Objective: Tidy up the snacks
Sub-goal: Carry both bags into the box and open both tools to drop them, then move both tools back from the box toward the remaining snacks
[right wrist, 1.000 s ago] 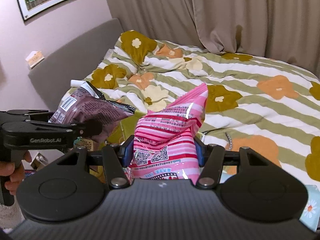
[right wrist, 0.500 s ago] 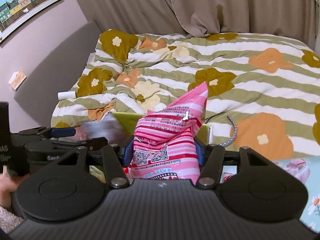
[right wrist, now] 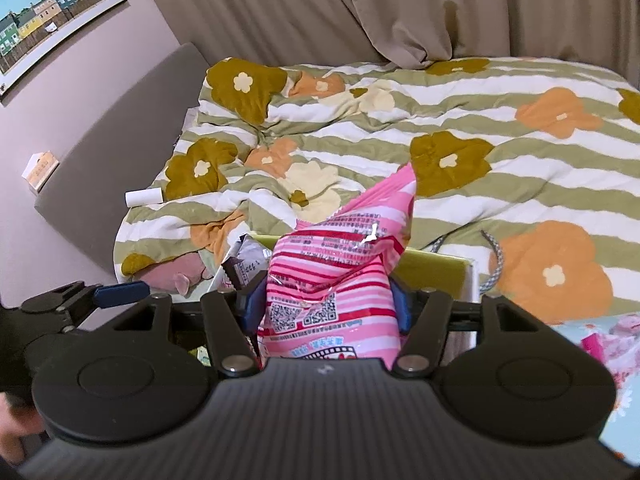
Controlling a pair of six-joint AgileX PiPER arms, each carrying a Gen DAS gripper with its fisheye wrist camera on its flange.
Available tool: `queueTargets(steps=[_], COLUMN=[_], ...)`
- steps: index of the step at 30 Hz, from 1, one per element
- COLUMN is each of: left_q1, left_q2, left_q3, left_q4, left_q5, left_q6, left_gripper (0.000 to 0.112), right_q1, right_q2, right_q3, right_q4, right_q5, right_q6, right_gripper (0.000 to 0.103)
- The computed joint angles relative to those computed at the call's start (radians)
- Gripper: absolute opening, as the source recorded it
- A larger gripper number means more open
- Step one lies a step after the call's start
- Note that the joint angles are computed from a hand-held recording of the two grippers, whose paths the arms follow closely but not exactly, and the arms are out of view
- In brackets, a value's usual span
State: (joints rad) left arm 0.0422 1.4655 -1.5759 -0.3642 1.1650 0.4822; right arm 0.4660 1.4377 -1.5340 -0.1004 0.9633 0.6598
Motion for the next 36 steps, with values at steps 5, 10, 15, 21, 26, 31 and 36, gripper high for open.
queueTargets(steps=[5, 10, 15, 21, 26, 31, 36], left_q1=[-0.003, 0.0, 0.003, 0.005, -0.03, -0.138, -0.38], left_q2=[-0.014, -0.03, -0.039, -0.08, -0.154, -0.264, -0.368], left_q3=[0.039, 0.077, 0.079, 0.077, 0.091, 0.145, 0.209], left_q4=[0.019, 0.017, 0.002, -0.015, 0.007, 0.082, 0.266], left_q5=[-0.018, -0.026, -0.021, -0.012, -0.013, -0.044, -0.074], left_q6=[0.024, 0.047, 0.051, 0.05, -0.005, -0.13, -0.405], left_gripper=[0.103, 0.103, 0.103, 0.103, 0.103, 0.103, 0.103], right_q1=[-0.01, 0.015, 0.039, 0.071, 0.103, 0.123, 0.121], right_q2=[0.013, 0.001, -0.019, -0.073, -0.167, -0.299, -0.445], right_q3=[0.049, 0.072, 0.071, 0.077, 0.101, 0.137, 0.181], right_q4=[0.006, -0.067, -0.119, -0.157, -0.193, -0.221, -0.243], right_q5=[-0.062, -0.058, -0.037, -0.006, 0.037, 0.114, 0.225], right_q6=[0.081, 0.139, 0.166, 0.195, 0.198, 0.157, 0.064], right_gripper=[0.103, 0.103, 0.103, 0.103, 0.103, 0.103, 0.103])
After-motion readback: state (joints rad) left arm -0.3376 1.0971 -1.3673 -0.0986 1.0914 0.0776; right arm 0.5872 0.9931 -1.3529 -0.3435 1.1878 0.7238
